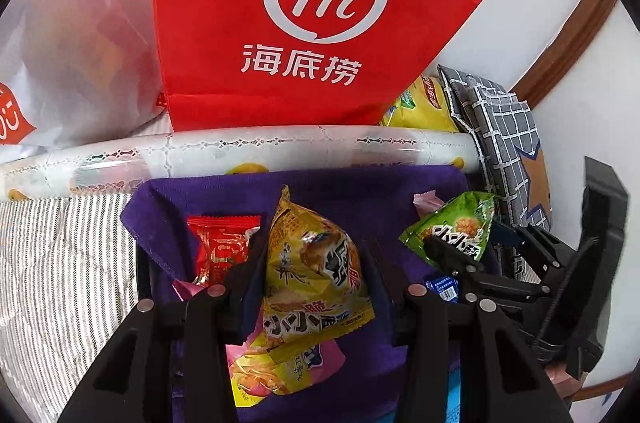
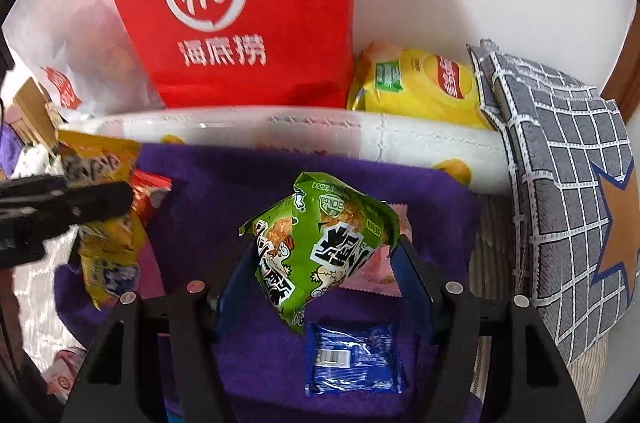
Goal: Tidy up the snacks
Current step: 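Lower both bags onto the purple towel and open both tools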
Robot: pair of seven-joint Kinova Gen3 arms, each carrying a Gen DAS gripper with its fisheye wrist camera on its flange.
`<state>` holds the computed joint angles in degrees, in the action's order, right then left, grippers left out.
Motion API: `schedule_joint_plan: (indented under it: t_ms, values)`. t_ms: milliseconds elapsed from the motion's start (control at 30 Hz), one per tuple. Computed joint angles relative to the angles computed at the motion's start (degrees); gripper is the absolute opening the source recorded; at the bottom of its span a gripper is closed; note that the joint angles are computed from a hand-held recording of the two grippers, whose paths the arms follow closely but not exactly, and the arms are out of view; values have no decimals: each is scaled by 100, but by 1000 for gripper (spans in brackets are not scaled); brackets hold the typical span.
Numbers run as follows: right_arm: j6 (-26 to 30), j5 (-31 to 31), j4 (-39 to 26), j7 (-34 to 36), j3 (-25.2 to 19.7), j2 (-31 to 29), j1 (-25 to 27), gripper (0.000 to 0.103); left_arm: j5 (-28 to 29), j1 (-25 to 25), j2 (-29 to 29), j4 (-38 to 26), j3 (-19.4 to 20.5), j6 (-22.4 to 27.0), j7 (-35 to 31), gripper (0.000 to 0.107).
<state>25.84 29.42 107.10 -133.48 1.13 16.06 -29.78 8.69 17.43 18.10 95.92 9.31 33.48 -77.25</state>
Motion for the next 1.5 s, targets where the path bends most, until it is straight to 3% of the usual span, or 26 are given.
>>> schedule_joint_plan:
  t_ms: [700, 1067, 1500]
  values:
    - [254, -886, -270, 1041, -211, 165, 386, 70, -248, 176, 176, -170, -63, 180, 107, 44]
    - [136, -205, 29, 413, -70, -324, 157, 76, -278, 185, 271, -295, -47, 348, 109, 45]
    - [63, 564, 234, -633, -146, -593, 121, 76, -385, 268, 269, -352, -72, 422, 118, 64]
